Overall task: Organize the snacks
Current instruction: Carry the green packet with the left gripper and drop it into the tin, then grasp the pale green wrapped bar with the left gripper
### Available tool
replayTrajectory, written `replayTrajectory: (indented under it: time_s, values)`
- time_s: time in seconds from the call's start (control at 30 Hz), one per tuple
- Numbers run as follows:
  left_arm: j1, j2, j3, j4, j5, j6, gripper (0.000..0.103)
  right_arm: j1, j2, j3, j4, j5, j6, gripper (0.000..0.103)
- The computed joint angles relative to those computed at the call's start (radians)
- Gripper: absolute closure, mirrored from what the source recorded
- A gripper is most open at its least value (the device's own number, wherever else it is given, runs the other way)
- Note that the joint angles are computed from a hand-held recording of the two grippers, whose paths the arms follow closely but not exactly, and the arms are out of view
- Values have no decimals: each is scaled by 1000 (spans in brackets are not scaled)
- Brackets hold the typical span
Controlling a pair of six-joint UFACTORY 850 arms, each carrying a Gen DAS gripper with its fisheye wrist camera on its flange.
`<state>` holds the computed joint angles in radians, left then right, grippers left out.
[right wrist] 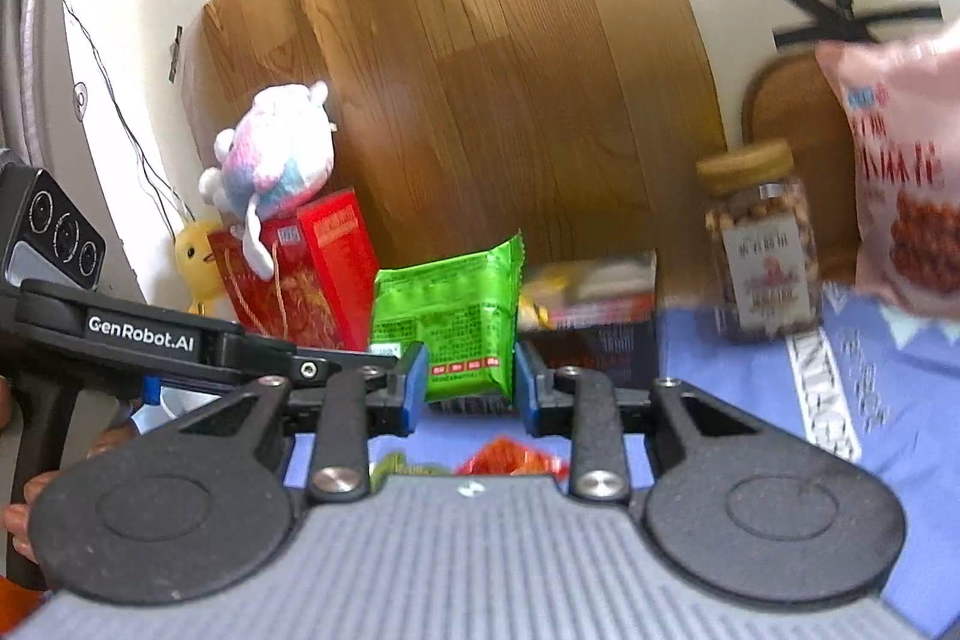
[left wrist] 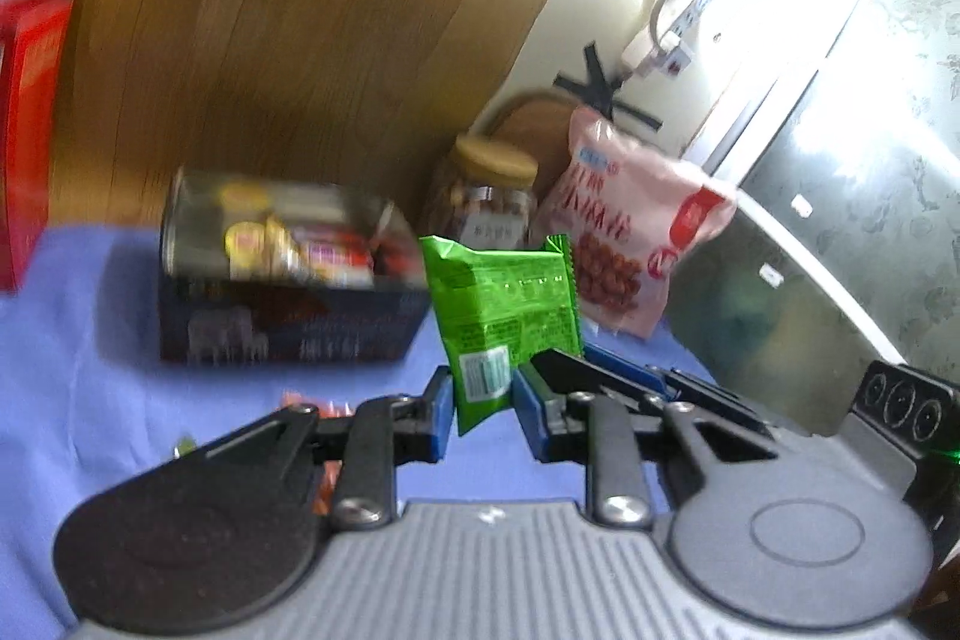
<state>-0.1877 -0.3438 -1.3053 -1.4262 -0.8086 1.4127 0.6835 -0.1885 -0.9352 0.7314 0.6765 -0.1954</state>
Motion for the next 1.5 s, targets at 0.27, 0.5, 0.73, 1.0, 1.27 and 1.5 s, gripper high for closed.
replayTrajectory:
  time_s: [0.27,0.5,0.73,1.0,1.27,1.5]
  values:
    - [5,-122,-304,74,39,-138,77,-89,-96,-262,-32,-102,-171,70]
    - [-20,-318,-462,265,105,-323,78,-177,-285,-386,-222,-223,90,71]
    - [-70,-443,-583,568,210,-598,63,-192,-367,-429,-24,-242,-29,69]
    - [-16,-254,-337,282,283,-260,52,-151,-170,-177,-93,-127,35,66]
    - [47,-145,-133,313,149,-222,46,-117,-129,-55,-371,-291,394,58]
    - [92,-164,-83,293,89,-287,46,-83,-124,-33,-521,-327,614,58]
